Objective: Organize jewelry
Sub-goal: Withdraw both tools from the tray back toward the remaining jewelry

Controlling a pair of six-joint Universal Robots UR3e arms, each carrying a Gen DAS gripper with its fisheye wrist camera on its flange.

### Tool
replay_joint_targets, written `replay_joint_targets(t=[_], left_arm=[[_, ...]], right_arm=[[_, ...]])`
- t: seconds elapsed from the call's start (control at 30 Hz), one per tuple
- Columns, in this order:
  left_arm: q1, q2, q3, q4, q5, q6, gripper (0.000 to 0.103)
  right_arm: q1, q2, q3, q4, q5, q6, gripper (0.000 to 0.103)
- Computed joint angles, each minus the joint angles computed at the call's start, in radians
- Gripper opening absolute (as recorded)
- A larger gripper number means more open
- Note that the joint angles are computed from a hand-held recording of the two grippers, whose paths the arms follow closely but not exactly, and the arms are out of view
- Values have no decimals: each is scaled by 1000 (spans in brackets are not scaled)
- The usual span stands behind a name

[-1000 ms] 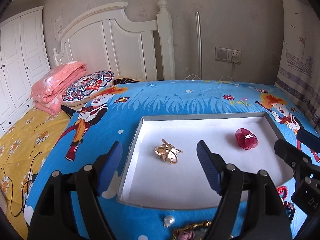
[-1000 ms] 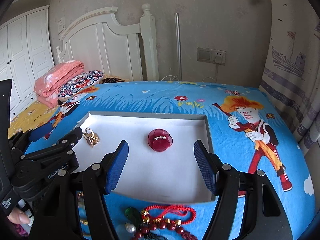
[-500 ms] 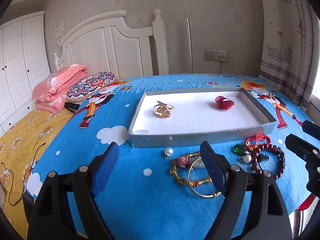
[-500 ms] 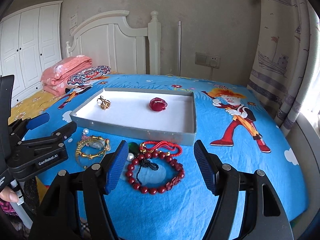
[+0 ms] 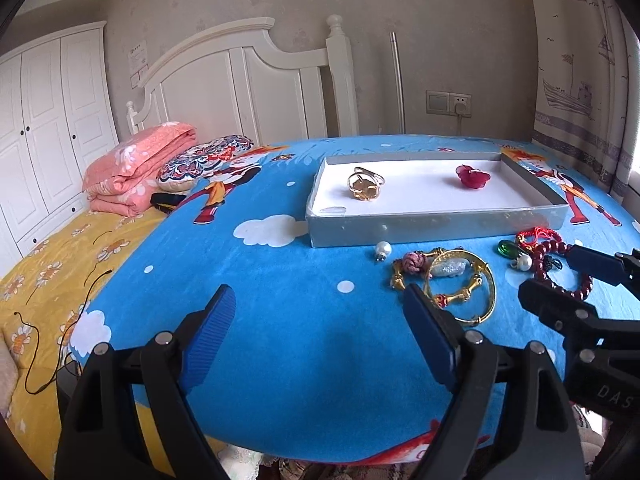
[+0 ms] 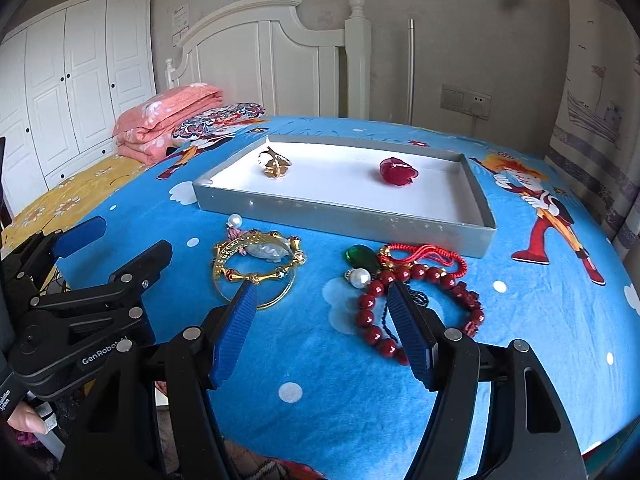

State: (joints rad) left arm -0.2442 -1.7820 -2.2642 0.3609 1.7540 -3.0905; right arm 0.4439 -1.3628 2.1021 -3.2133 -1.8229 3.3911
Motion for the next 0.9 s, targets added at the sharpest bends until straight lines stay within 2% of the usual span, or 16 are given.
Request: replay_joint_targets(t=[0.07,0.3,0.57,0.7,0.9], left_arm=[[9,8,-2,5,4,9,85],[108,36,-8,-41,-78,-2,85],[232,49,-73,8,-165,19,85],[282,61,-112,34,-201,36,85],[285,53,-122,36,-218,33,85]], right_arm=[[9,34,-32,6,-2,15,70],[61,145,-142,17,-58,63,74],[105,234,-272,107,-116,60,77],[98,259,-307,132,-113,82,79],[97,263,-321,149,-116,88,78]])
